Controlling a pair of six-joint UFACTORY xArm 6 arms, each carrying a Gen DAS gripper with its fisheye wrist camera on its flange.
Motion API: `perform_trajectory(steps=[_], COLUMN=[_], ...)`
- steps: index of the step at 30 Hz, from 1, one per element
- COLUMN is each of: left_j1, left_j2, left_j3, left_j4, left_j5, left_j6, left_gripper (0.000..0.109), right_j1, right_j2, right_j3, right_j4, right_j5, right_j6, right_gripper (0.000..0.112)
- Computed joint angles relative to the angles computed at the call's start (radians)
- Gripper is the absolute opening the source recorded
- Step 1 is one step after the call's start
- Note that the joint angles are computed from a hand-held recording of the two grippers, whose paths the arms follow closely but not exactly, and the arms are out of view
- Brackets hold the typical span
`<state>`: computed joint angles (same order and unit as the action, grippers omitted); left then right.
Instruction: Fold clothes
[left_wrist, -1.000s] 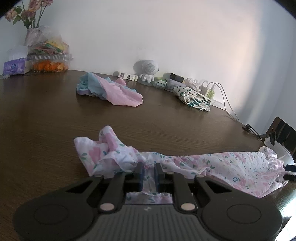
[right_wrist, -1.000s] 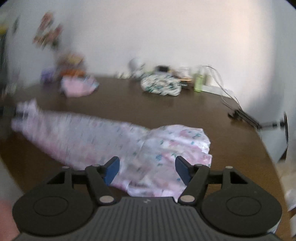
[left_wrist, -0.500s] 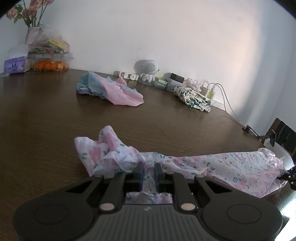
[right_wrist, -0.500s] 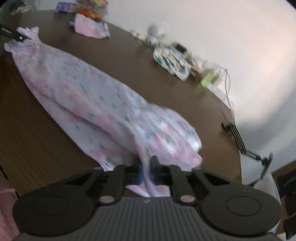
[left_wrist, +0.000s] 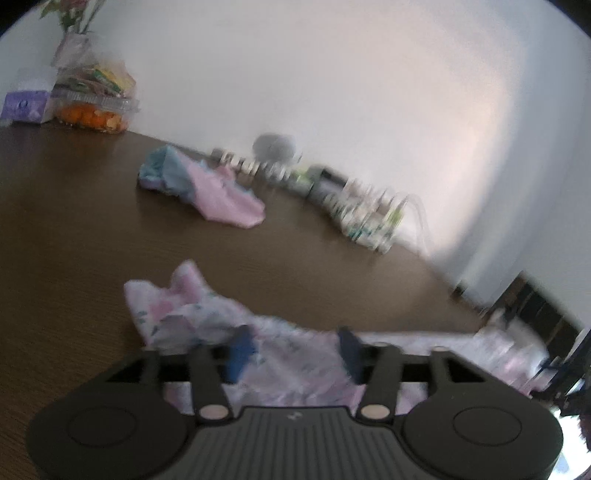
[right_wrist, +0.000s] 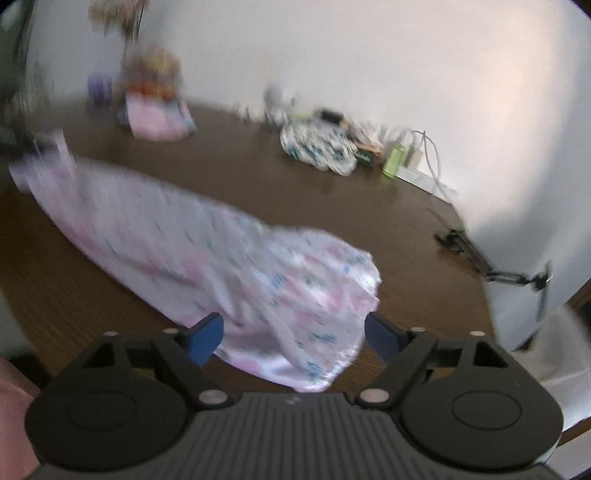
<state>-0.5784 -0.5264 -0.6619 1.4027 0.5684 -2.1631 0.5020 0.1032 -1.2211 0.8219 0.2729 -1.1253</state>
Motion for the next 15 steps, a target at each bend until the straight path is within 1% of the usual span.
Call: perform_trajectory(steps=[1, 2, 3, 4, 5, 6, 8, 12, 13, 15], left_j1=[-0.008, -0.021, -0.044, -0.068, -0.093, -0.116, -0.158, -0.201, -0.203, -0.183], left_j2=[-0.013, -0.028, -0.046, -0.062, -0.077, -0.091, -0.118, -0.163, -0.174, -0.206], left_j3=[0.001, 0.002, 0.003, 0.004, 0.005, 0.005, 0.01, 0.019, 0.024, 0.048], left_j4=[0.033, 0.058, 0.071, 0.083, 0.094, 0.095, 0.049, -0.103, -0.134, -0.182], left_j5=[0.008, 0.03, 0.073, 0.116, 0.161, 0.205, 0.284, 0.395, 0.406, 0.378], left_j6=[-0.041, -0.069, -0.076, -0.083, -0.088, -0.082, -0.028, 0.093, 0.11, 0.13], left_gripper=[0.07, 0.081, 0.085, 0.093, 0.099, 0.102, 0.103, 0.103, 0.103, 0.103], right_j1=[-0.01, -0.017, -0.017, -0.013, -0.003, 0.011, 0.04, 0.109, 0.126, 0.163], right_j2=[-0.012, -0.02, -0.024, -0.023, -0.019, -0.013, 0.003, 0.077, 0.1, 0.138], right_j3=[-0.012, -0.022, -0.032, -0.045, -0.057, -0.067, -0.093, -0.18, -0.208, -0.254], right_j4=[0.088, 0.168, 0.247, 0.31, 0.345, 0.365, 0.389, 0.34, 0.326, 0.306], right_j5=[0.046, 0.082, 0.107, 0.128, 0.143, 0.152, 0.171, 0.213, 0.223, 0.233], right_j6=[-0.027, -0.055, -0.096, -0.134, -0.159, -0.177, -0.202, -0.174, -0.16, -0.137], right_gripper=[0.09, 0.101, 0.103, 0.103, 0.103, 0.103, 0.103, 0.103, 0.103, 0.103])
